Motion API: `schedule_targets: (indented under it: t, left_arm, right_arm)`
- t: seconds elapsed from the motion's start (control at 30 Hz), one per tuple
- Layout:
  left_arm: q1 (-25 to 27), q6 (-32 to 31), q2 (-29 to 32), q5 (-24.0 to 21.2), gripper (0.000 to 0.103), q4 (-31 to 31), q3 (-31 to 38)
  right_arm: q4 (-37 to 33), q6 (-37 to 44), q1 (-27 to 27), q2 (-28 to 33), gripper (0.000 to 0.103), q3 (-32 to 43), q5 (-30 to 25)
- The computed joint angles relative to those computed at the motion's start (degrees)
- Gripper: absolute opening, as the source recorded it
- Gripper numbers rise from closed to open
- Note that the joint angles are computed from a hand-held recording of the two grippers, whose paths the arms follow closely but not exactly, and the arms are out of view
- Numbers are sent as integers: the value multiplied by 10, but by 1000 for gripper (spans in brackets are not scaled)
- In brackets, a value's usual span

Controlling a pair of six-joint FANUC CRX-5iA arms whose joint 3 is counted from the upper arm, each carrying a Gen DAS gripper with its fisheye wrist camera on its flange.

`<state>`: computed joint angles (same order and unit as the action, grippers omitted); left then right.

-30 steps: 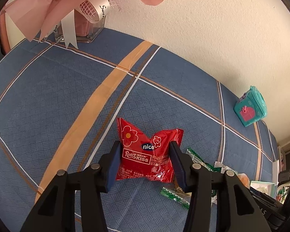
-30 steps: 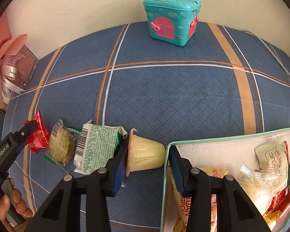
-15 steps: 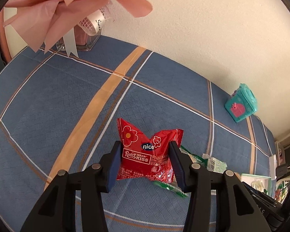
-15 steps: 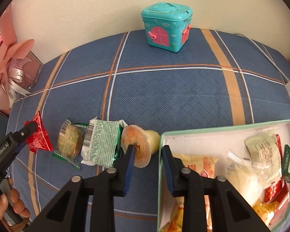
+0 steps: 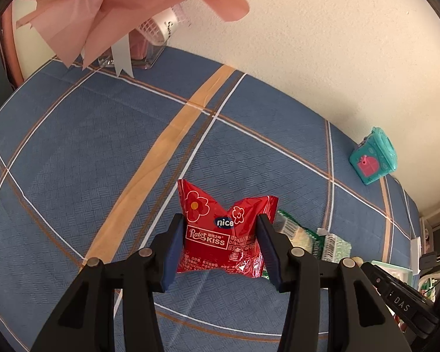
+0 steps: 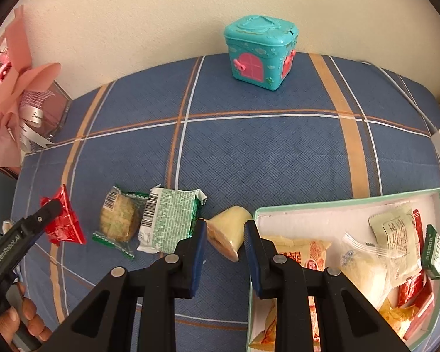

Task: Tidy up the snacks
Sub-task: 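Lift both held snacks and carry them over the white tray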

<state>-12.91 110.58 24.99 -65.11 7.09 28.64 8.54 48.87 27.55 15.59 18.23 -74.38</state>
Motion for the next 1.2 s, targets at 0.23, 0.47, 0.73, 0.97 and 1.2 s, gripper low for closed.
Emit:
schedule_targets:
  t: [0.23, 0.47, 0.73, 0.97, 1.2]
  left_arm:
    - [1, 1, 11, -14, 51, 4, 9]
    - [-1, -5, 14, -12, 51, 5, 12]
    - [0, -8, 13, -11, 51, 4, 11]
    - [-2, -12, 16, -13, 51, 3, 13]
    - [-4, -17, 19, -20, 51, 1, 18]
  right_arm:
    - [21, 16, 9, 31, 32, 23, -12]
    - [-6, 0, 6, 40, 34, 43, -27]
    - [17, 41, 19, 48, 37, 47, -31]
    - [12, 75, 8, 64, 52, 56, -31]
    - [-1, 100, 6, 100, 51, 94, -59]
